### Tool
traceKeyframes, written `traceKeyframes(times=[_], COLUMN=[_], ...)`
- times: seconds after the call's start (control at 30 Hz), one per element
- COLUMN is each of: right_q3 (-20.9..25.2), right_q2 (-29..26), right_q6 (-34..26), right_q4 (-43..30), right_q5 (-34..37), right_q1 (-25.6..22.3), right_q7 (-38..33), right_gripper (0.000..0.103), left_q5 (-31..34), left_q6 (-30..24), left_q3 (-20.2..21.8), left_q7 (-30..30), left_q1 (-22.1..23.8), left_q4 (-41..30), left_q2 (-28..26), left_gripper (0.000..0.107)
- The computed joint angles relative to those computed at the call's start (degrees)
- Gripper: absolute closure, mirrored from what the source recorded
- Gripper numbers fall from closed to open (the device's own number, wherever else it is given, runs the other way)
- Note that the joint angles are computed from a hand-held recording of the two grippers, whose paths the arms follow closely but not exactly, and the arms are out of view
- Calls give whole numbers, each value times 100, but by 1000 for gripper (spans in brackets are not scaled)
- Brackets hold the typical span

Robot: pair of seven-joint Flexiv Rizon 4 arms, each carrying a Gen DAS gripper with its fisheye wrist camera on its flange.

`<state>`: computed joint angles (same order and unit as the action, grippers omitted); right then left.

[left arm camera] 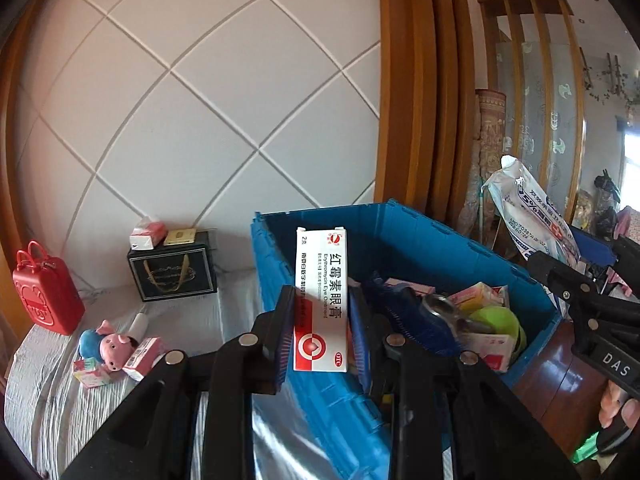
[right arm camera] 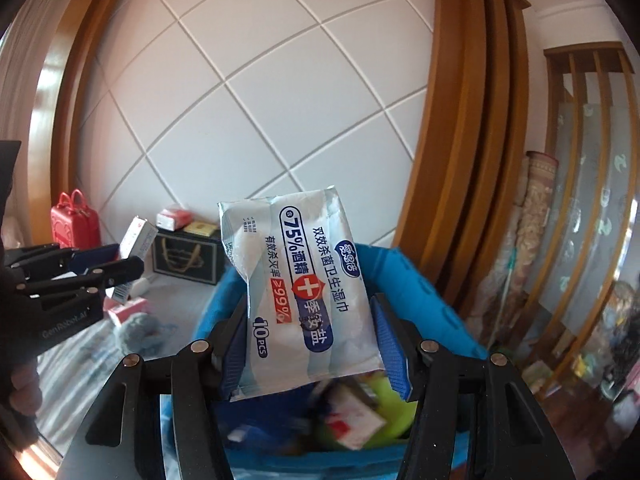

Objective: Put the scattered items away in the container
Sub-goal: 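Lift the medicine box and wet-wipes pack and carry them over the bin, then open both tools to drop the box and wipes into the bin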

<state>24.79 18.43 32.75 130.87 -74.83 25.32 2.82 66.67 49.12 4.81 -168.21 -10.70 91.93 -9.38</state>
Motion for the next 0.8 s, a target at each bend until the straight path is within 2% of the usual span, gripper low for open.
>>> traceKeyframes(times=[0.07, 0.13, 0.3, 0.43, 0.53, 0.6, 0.8], right_q3=[-283, -571, -1207, -1705, -1909, -1958, -2025], right_q2=[575, 1018, 1519, 1550, 1398, 1240, 828], right_q6=[268, 617, 1414, 2316, 2800, 3019, 3567], right_q4=[397, 707, 1258, 1657, 1794, 1818, 1922], right_q5=[215, 477, 832, 1034, 1142, 1252, 1770], right_q1=[-146, -344, -809, -1145, -1379, -1500, -1775], right_q7=[-501, -993, -1868, -2079, -2331, -2507, -3179], right_gripper=[46, 46, 46, 46, 46, 46, 46], left_q5=[-195, -760, -1758, -2485, -2950, -3274, -3940], left_q6=[-351, -272, -294, -359, -827, -1367, -1800], left_q3=[-139, -190, -287, -376, -382, -362, -130], left_q7=[162, 531, 1325, 1959, 2460, 2842, 3179], left_q1=[-56, 13, 100, 235, 216, 190, 128], left_q4=[-600, -1083, -2175, -3051, -3802, -4303, -4851], left_q2=[-457, -864, -1802, -2588, -3188, -3562, -4078], left_gripper=[81, 81, 81, 81, 81, 81, 81])
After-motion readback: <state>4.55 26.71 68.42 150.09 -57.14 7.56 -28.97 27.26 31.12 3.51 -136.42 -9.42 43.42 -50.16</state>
